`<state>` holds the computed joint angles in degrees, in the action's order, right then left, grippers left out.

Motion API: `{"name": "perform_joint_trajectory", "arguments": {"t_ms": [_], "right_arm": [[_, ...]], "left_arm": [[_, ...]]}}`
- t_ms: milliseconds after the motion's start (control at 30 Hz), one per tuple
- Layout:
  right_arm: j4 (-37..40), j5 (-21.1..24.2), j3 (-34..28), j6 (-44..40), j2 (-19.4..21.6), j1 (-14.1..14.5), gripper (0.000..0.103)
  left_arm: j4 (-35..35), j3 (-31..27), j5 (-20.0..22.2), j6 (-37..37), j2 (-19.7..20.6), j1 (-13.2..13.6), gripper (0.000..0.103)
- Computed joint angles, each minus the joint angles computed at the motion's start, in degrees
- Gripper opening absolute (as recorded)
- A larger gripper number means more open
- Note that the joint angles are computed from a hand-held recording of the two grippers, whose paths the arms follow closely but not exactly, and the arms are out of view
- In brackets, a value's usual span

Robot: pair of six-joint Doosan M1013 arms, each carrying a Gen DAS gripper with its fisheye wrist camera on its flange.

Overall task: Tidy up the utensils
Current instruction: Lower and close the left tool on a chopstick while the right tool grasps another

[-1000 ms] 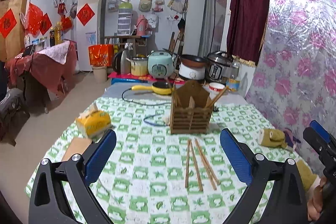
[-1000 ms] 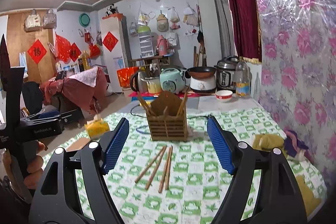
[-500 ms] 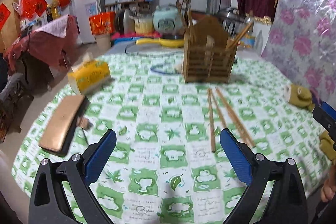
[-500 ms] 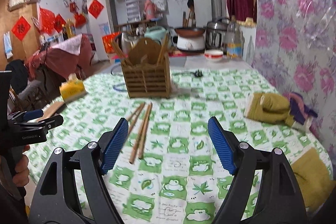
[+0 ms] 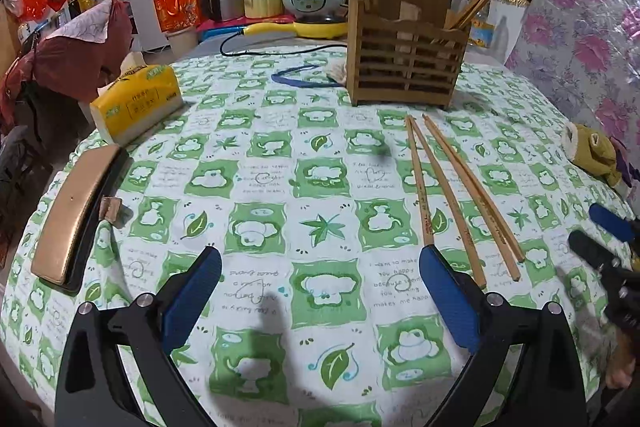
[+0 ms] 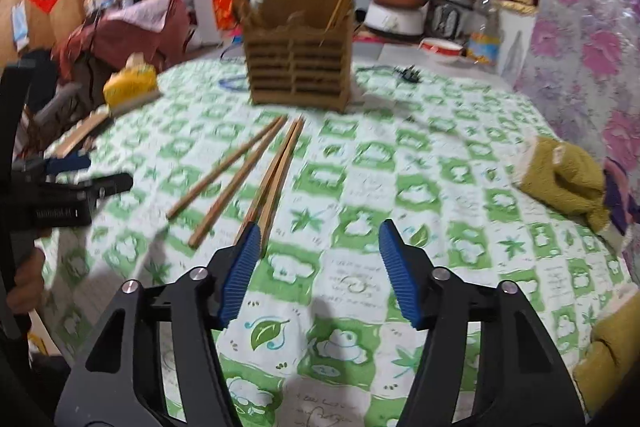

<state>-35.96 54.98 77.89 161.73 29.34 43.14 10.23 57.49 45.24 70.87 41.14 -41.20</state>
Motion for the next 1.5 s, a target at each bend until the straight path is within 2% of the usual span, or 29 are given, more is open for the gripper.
{"name": "perform_joint_trajectory", "arguments": {"t_ms": [100,233,533,667,800,933,1367,1433,1500], "right_arm": [[4.0,0.1,-0.7,-5.0,1.0,-0.4,0.054],[6.8,0.6,-2.1,-10.3,2.0,-0.5,0.054],[9.6,3.1,-4.9,-15.4,4.1,-1.0,0.044],[12.6,2.5,-5.6,-17.6,4.6,-1.6,0.041],[12.4,4.0,-4.3,-10.1,3.7,-2.5,0.038],[10.7,-4.6,1.9,-0.8,-0.2,-3.4,0.037],[6.2,-9.9,4.9,5.3,-2.2,-3.1,0.038],[6.2,-9.8,4.8,5.0,-2.1,-3.1,0.038],[6.2,-9.6,4.6,4.6,-2.0,-3.0,0.038]], "left_arm": [[1.6,-0.3,0.5,-0.3,0.5,-0.2,0.097],[0.6,-0.2,0.2,1.0,0.5,-0.1,0.097],[-3.1,1.4,-2.7,3.5,-0.3,0.4,0.097],[-5.3,1.3,-2.7,5.3,-0.2,0.6,0.097],[-5.0,1.4,-2.7,6.1,-0.2,0.4,0.097],[-4.7,1.4,-2.7,8.2,-0.2,0.1,0.097],[-8.0,-2.5,3.2,19.6,2.3,-0.8,0.097],[-8.1,-3.4,4.1,20.7,2.8,-1.0,0.094],[-8.6,-4.6,5.3,21.9,3.6,-1.2,0.084]]}}
